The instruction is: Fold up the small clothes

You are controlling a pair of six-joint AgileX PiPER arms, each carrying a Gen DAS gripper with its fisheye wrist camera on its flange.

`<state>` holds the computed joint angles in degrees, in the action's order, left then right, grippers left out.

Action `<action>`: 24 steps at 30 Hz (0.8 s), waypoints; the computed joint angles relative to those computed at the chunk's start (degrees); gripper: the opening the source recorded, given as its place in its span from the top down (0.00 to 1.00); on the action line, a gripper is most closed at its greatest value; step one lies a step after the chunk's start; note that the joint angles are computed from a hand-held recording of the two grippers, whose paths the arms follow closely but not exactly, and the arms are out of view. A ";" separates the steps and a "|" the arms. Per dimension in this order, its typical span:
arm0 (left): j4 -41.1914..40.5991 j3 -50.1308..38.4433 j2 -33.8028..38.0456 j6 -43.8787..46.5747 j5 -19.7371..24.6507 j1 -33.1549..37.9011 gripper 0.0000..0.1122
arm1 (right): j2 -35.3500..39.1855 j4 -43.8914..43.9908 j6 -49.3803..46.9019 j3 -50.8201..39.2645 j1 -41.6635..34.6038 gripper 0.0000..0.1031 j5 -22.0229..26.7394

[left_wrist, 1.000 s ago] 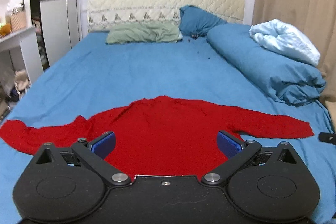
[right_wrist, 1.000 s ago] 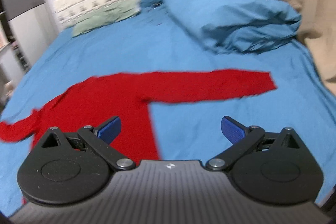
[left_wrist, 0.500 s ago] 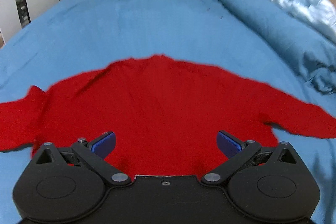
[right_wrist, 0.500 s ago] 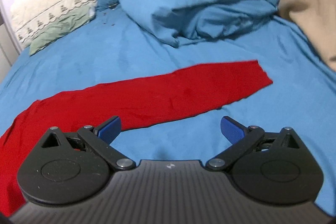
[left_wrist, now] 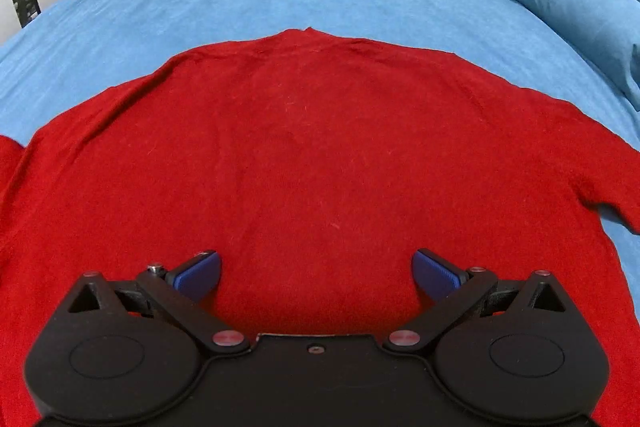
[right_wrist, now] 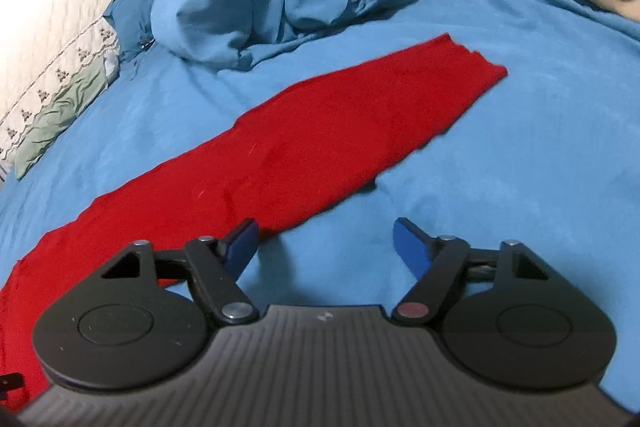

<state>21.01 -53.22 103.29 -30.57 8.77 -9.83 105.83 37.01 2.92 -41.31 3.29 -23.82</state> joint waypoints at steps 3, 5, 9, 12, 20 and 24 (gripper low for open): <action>-6.45 -1.47 0.95 6.79 0.62 0.84 0.08 | 1.81 1.38 -2.78 -2.26 -0.65 0.20 -0.55; -8.82 -2.58 1.49 9.59 1.71 1.08 0.08 | 3.10 2.75 -3.77 -4.14 -1.37 0.29 -0.60; -12.85 -6.65 3.94 13.69 4.77 1.06 0.08 | 4.58 4.35 -4.32 -7.90 -4.28 0.52 1.57; -20.22 -8.99 5.05 21.94 6.69 2.23 0.08 | 4.26 8.20 -8.54 -9.76 -5.42 0.74 3.08; -35.44 -4.84 -0.32 41.14 4.12 5.26 0.08 | -2.95 11.94 -20.38 -16.91 0.42 0.81 6.43; -40.96 -0.72 -6.02 49.29 2.23 8.04 0.08 | -1.76 7.74 -21.70 -27.45 10.38 0.81 10.89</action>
